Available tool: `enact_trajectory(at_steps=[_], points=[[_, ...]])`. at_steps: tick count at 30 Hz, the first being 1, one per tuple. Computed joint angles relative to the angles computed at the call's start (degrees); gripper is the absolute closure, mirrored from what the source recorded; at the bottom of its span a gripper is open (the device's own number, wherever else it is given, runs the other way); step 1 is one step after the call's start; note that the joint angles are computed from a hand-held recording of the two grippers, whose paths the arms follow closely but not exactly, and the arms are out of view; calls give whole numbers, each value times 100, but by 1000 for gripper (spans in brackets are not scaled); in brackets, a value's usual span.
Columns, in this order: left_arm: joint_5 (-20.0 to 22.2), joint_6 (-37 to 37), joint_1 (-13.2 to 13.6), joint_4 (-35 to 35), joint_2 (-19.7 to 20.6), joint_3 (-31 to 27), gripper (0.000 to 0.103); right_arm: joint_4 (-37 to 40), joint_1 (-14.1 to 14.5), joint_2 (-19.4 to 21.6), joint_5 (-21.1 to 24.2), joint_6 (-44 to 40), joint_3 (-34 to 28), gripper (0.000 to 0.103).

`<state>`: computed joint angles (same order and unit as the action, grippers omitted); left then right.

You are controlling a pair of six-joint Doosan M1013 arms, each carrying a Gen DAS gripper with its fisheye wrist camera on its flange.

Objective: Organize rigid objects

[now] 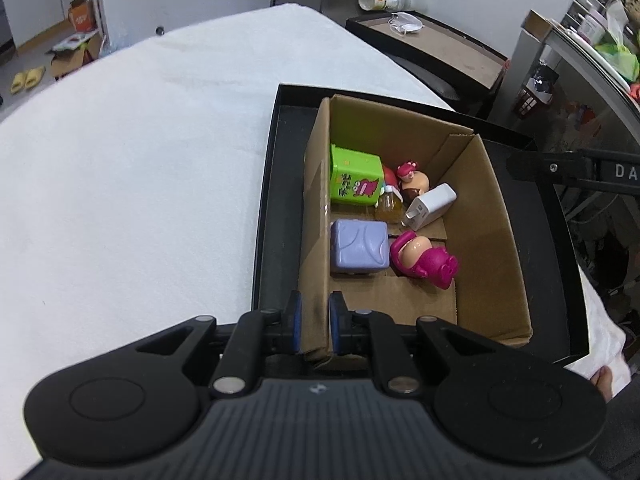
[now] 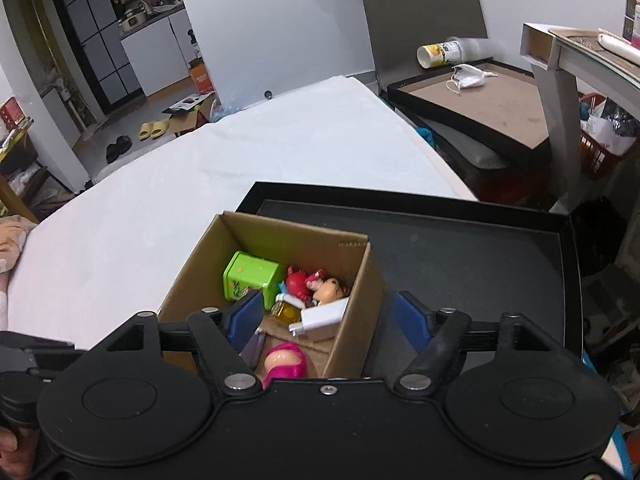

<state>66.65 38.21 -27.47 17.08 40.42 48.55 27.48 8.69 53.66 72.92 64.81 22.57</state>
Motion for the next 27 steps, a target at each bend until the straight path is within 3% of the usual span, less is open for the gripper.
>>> enact_trajectory(at_steps=[11,17,20,24,27], points=[[490,442,-68,-96,107,-460,85,100,-99,-598,-272,196,971,13],[463,643,-193,25,75,-588,62,-40,-156,-977,-591,228,1558,10],[498,642,-279,230,46,-644,54,-43,-191,-1153,-711,289,1811,0],[444,570,-382,436,-42,-622,36,-38,-230,-1391,-861,356,2146,0],[342,564,-446,513,-127,-559,31,5,-256,-1517,-936,407,2301,0]])
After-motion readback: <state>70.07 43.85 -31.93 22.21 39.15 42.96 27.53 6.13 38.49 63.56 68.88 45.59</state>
